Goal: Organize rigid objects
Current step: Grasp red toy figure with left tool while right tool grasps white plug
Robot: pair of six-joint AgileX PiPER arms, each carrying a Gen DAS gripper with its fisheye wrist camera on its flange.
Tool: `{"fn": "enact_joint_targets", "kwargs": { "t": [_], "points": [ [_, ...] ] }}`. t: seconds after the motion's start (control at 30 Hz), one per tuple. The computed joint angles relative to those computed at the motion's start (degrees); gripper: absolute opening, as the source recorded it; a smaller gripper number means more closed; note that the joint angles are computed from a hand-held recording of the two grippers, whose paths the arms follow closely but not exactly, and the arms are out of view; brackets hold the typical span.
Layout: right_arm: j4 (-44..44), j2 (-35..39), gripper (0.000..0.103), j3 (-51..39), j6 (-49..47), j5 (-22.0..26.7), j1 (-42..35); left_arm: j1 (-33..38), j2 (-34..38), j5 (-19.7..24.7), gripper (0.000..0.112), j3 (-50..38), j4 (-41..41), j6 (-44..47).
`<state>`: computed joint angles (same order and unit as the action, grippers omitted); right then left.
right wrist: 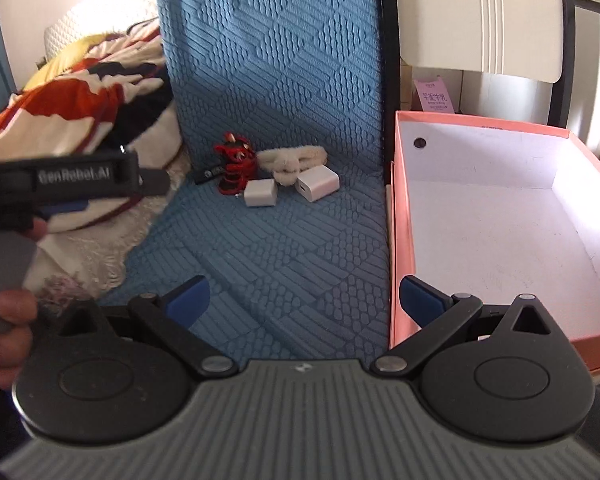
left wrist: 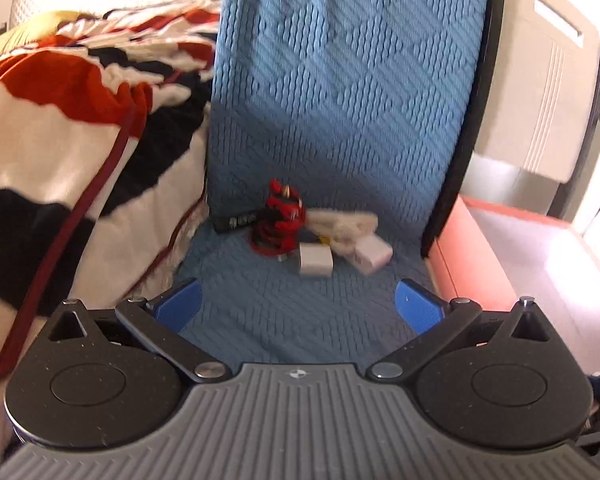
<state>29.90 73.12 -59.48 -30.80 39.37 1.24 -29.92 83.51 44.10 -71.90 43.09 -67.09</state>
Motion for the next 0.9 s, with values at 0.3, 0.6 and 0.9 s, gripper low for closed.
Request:
{"fn": "enact_joint_targets", "kwargs": {
  "t": [0.3,0.6,0.9],
  "points": [
    [2.9,9.1,0.103,-3.4,-2.3,-7.9,5.3,8.7,5.7,-9.5,0.103,-0.2,-6.5,4.6],
    [8.4,17.2,0.099,-10.0,-6.4,-8.1,4.9,12.5,12.8,-11.4,0.103,-6.4,-13.3,12.6],
    [9.7,25.5,0.095,-18.9,-7.6,-7.3,4.9,16.5,22.0,-10.7,0.103,-15.5,-20.0,24.1]
  ]
}}
